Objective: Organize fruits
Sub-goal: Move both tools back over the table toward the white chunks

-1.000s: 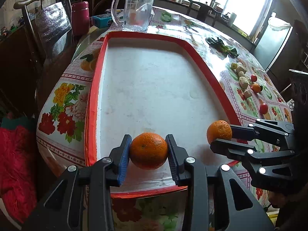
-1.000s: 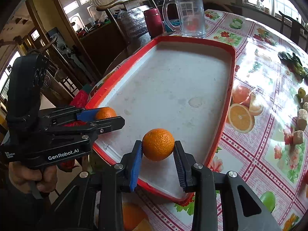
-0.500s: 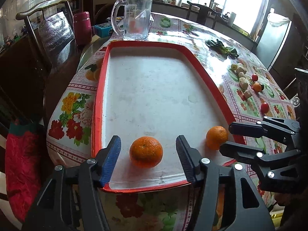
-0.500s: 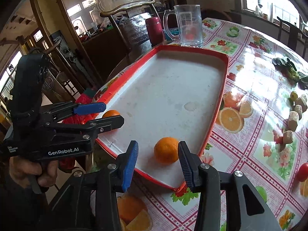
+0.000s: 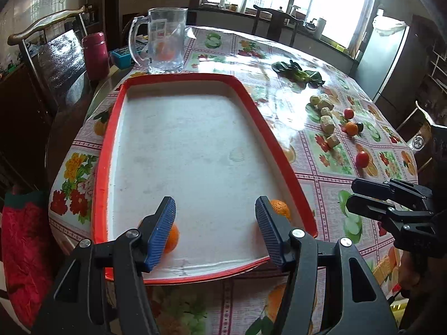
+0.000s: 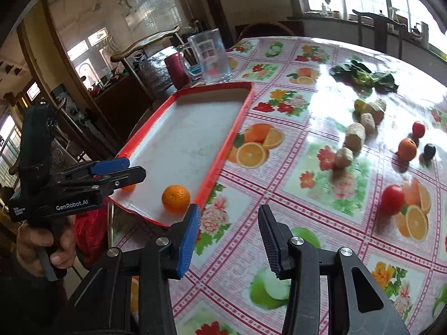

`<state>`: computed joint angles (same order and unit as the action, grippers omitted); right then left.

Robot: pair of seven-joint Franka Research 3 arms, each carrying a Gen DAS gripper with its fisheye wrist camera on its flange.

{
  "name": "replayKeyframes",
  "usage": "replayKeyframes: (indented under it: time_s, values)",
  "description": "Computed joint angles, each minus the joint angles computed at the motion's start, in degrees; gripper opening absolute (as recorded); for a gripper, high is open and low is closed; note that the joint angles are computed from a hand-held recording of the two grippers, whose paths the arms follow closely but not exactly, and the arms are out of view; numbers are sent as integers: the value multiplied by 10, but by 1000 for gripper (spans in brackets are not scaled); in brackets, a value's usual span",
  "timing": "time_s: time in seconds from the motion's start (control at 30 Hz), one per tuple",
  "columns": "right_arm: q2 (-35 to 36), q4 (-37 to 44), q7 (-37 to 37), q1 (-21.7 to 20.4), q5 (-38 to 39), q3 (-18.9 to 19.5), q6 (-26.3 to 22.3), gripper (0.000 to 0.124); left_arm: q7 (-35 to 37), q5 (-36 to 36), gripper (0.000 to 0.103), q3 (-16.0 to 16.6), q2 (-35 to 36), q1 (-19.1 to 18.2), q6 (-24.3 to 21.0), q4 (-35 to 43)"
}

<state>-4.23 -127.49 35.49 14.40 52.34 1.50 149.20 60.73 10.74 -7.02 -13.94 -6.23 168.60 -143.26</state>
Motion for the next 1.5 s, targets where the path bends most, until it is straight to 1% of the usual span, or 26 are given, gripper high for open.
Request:
replayKeyframes:
  time_s: [0.3, 0.47, 0.6, 0.7, 0.83, 0.97, 1.03, 1.1, 1.13, 1.33, 1.43, 1.47, 1.5]
  values:
    - [-10, -19, 5, -33, 17, -26, 20, 46, 35, -19, 59, -11, 40, -36, 1, 52]
    - [-8, -19, 0, -48, 29, -34, 30, 46, 42, -10, 58, -28, 74, -43, -2, 90]
    - [4, -8, 5, -59, 28, -37, 35, 46, 64, -25, 59, -34, 101, -53, -4, 122]
    - [14, 6, 3, -67, 30, -38, 41, 46, 80, -38, 59, -40, 122, -58, -10, 148]
    - [37, 35, 10, -77, 26, -36, 47, 46, 71, -24, 59, -48, 155, -58, -20, 185]
    - [70, 74, 24, -87, 13, -30, 48, 43, 97, -59, 59, -59, 193, -54, -26, 222]
    - [87, 94, 32, -93, 5, -26, 46, 43, 95, -53, 58, -61, 215, -55, -36, 246]
    - [101, 110, 41, -98, -5, -22, 51, 43, 111, -66, 59, -70, 236, -50, -35, 267]
    - [106, 117, 45, -101, -8, -20, 52, 43, 108, -61, 59, -70, 247, -52, -38, 280]
    - [132, 151, 56, -114, -14, -10, 49, 43, 115, -62, 58, -81, 319, -49, -65, 367]
    - [148, 170, 70, -118, -22, -5, 46, 42, 106, -50, 58, -75, 355, -55, -77, 410]
    - [153, 177, 73, -118, -25, -3, 44, 42, 114, -59, 58, -83, 368, -48, -88, 424]
    - [158, 184, 75, -119, -27, -1, 41, 42, 120, -65, 53, -87, 373, -43, -87, 426]
